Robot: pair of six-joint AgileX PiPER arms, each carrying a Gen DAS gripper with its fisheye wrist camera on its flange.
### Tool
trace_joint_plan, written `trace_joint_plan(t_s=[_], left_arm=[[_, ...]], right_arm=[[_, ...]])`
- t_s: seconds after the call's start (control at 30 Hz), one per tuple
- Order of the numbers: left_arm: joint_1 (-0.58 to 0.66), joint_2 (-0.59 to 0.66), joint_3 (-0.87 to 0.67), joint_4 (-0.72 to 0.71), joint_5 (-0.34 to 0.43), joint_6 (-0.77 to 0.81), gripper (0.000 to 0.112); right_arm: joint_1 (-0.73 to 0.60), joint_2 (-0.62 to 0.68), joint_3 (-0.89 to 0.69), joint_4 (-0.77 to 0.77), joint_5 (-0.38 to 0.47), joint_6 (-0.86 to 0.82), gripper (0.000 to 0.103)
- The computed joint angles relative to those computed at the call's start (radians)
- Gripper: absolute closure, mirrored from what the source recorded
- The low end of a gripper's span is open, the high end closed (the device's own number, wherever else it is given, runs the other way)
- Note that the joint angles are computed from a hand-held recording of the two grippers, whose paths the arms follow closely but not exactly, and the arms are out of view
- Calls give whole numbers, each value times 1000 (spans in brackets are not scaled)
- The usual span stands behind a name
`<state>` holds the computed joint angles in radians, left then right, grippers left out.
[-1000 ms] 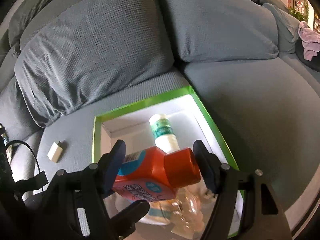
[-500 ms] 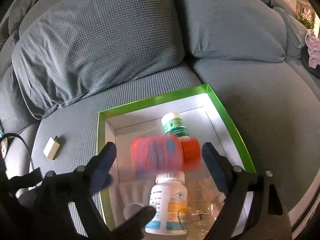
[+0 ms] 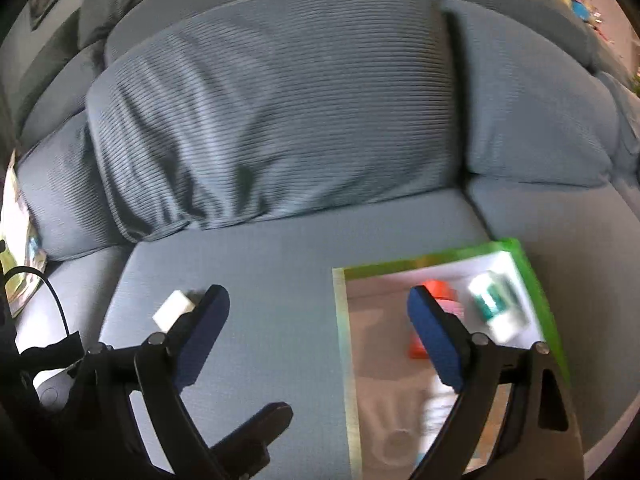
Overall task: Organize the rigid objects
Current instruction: 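Open the right gripper and move it to the white plug adapter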
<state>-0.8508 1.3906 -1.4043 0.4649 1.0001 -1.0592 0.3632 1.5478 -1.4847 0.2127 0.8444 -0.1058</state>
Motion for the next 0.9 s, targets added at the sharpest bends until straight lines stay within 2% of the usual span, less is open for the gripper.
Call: trace_joint_plan(t_s=[0.1,0.4,0.6,0.9], left_arm=[[42,-77,92,21,22,-25,45],[240,-205,358,-29,-29,-78,45],[410,-300,514,-189,-145,11,45],[574,-334,604,-335,-235,148,45]], right_arm=[[75,39,-15,-13,-9,30,12],[246,210,-97,3,-23,71,12],[305,364,-222,61,36,57,12],[357,534,-413,102,123,35,14]])
